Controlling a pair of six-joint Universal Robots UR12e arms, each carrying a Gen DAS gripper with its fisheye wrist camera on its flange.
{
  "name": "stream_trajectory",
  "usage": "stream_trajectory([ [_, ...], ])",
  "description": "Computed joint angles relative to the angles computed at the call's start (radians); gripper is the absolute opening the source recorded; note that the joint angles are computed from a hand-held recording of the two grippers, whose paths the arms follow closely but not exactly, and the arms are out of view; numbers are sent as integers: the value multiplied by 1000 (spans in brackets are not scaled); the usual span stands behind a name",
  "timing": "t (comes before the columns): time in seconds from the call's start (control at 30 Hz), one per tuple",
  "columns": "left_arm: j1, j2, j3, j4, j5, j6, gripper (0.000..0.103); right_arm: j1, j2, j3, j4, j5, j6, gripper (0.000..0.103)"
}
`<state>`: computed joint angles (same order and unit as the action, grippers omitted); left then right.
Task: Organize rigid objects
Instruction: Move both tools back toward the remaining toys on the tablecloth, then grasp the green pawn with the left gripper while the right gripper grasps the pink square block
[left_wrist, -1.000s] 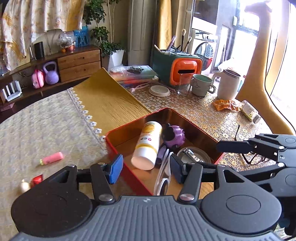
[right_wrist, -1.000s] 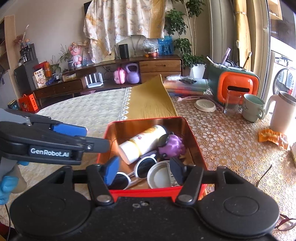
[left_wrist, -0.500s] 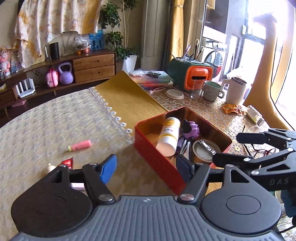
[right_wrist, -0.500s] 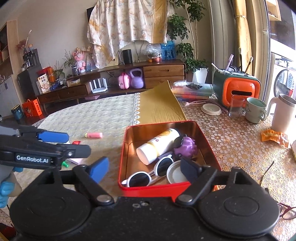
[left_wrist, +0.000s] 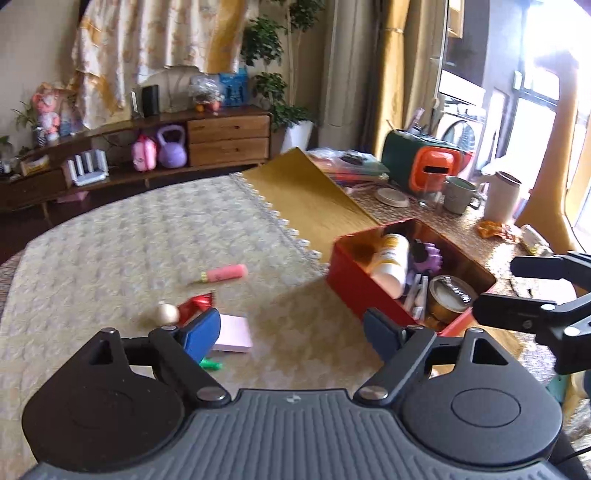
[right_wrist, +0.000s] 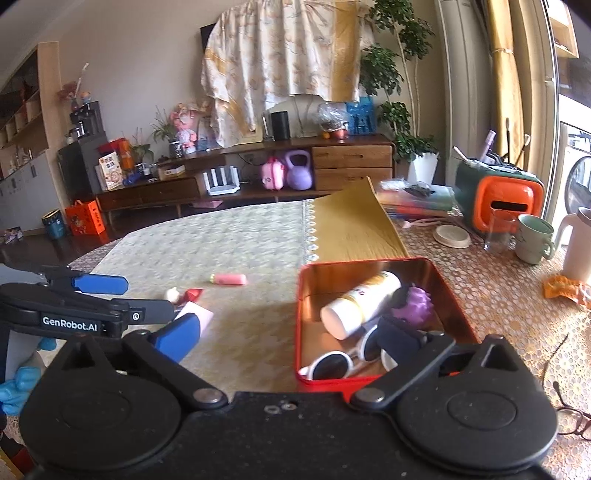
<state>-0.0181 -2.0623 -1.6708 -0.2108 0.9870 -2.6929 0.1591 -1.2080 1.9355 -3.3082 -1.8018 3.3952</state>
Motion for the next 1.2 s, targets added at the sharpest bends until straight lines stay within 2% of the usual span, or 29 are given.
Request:
stream_trajectory([
  [0.33, 32, -22, 3, 39, 46, -55, 87, 9, 22, -31, 41, 41, -3, 103],
  [0.53, 42, -36, 0, 35, 56, -31, 87, 10, 37, -54, 60, 74, -40, 103],
  [0.67, 42, -48, -1, 46, 74, -31, 87, 16, 53, -85, 111, 63, -65, 103],
  [0.87, 37, -69, 4, 71, 87, -13, 87, 10, 78, -124, 151, 103, -90, 103],
  [1.0, 34, -83, 15, 53, 81, -7, 87, -2, 98, -158, 197, 150, -104, 102],
  [1.2, 27, -106, 31, 54, 85, -14, 87, -13, 139, -222, 283, 201, -188, 100],
])
